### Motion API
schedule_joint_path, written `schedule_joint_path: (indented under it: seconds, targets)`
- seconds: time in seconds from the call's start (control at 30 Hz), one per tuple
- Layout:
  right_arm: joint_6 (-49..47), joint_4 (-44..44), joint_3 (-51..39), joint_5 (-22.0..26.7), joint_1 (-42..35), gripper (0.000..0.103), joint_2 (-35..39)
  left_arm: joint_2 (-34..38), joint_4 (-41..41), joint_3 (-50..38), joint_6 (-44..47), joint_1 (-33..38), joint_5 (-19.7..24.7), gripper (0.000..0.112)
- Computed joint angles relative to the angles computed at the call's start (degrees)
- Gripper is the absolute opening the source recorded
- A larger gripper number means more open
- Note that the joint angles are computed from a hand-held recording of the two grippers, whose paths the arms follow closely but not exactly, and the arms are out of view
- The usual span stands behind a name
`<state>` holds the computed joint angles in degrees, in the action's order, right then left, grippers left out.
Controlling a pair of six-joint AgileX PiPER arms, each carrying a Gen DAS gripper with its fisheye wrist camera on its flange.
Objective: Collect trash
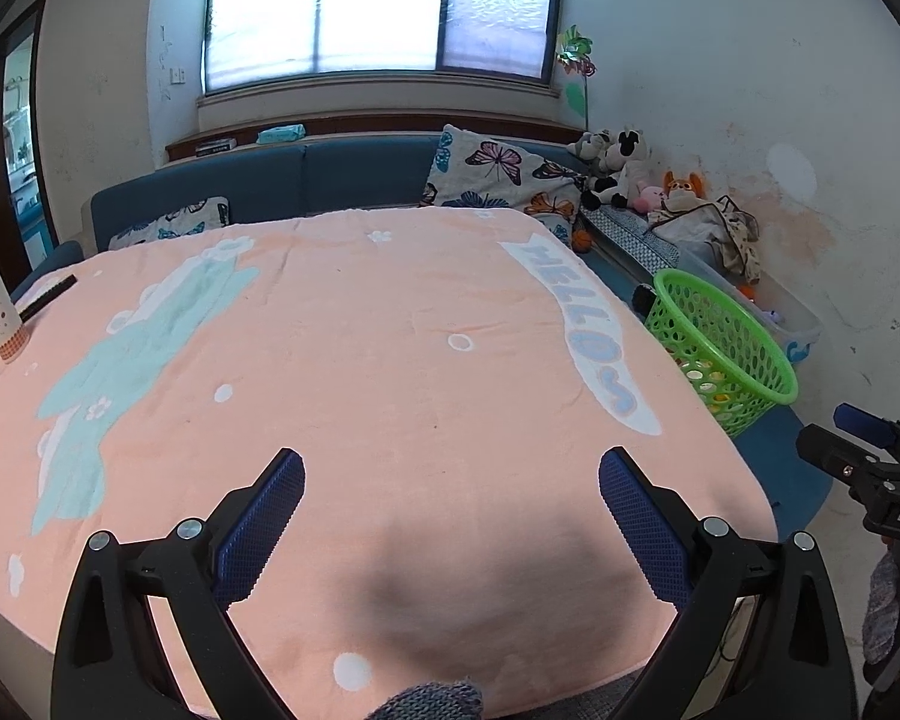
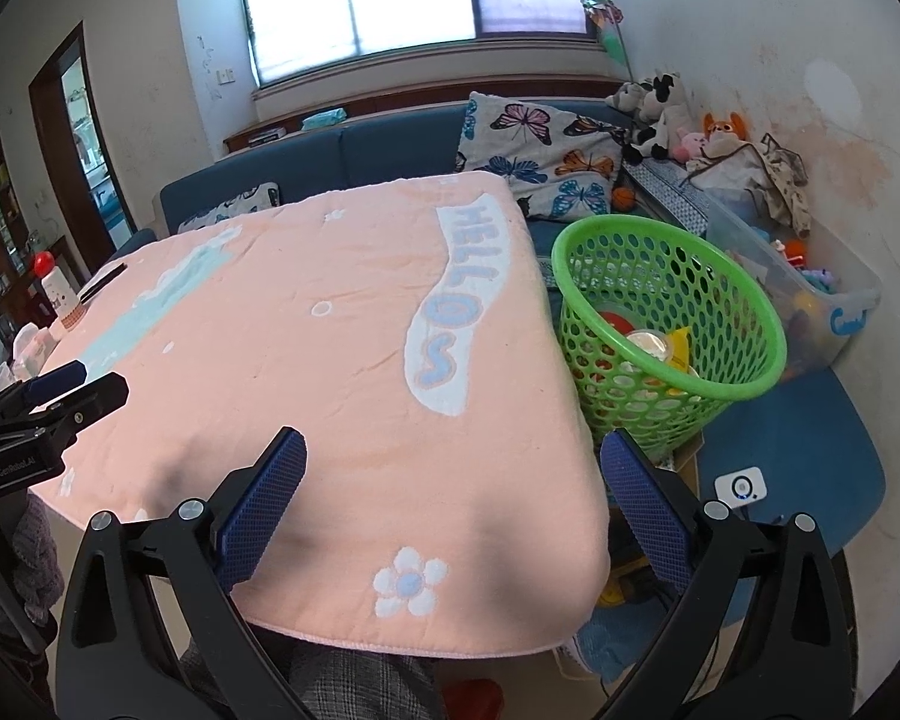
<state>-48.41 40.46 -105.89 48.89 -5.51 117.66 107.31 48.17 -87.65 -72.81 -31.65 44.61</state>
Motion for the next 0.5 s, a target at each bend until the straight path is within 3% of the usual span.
schedule_joint_path:
  seconds: [0.5]
  targets:
    - [-1.48, 1.09, 0.85, 0.29, 0.38, 0.098, -0.94, -0.58, 0.39, 0.06, -0.24, -0.40, 0.77, 0.095]
